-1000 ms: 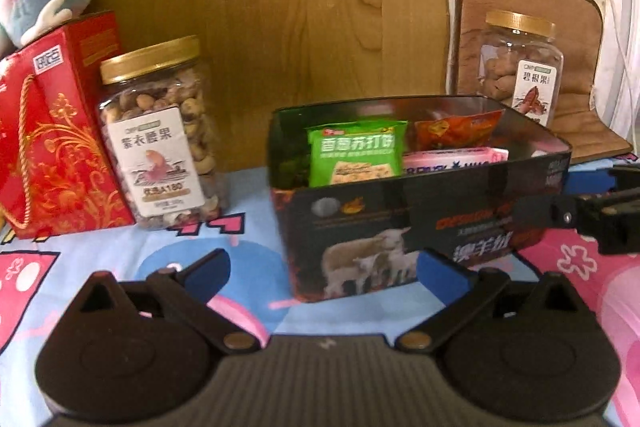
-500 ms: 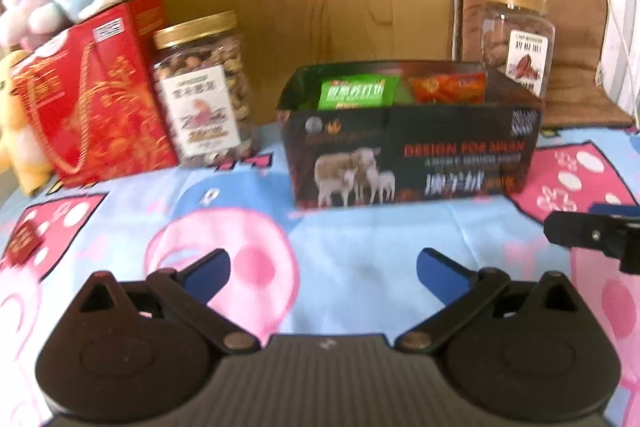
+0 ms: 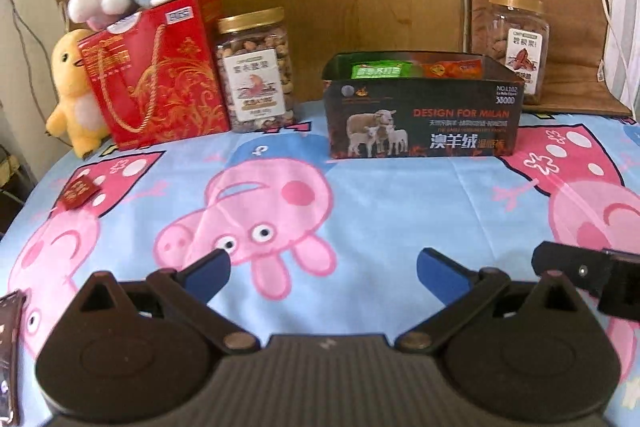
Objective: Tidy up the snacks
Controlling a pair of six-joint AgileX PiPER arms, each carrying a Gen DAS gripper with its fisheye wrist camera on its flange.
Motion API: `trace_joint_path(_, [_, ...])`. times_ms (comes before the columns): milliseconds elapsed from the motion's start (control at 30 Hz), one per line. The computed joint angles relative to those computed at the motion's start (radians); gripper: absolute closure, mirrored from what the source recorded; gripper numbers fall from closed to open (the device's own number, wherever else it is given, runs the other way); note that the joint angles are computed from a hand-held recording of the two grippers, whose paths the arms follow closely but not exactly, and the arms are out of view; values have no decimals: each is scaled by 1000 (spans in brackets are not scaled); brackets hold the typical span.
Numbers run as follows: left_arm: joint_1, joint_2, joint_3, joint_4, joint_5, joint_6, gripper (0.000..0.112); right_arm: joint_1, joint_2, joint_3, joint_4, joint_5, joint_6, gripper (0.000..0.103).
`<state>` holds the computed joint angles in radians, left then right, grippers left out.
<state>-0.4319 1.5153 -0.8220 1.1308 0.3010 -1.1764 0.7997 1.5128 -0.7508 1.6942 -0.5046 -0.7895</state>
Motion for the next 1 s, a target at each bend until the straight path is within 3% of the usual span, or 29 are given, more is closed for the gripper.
trace_joint_path(133, [-1,-34,15,-24,40,27,9,44,12,-24,49,-45,-38,13])
trace_joint_path(300, [36,-63,22,-219,30,201,9,74,13,-38,42,-54,-25,13])
trace_joint_path(500, [37,-71,26,-307,47,274,9,94,4,-32,33,-68,-5,12])
trace_joint_path(1000, [-20,-53,13,-296,92,261,9,109,-11,-12,11,-93,36,12])
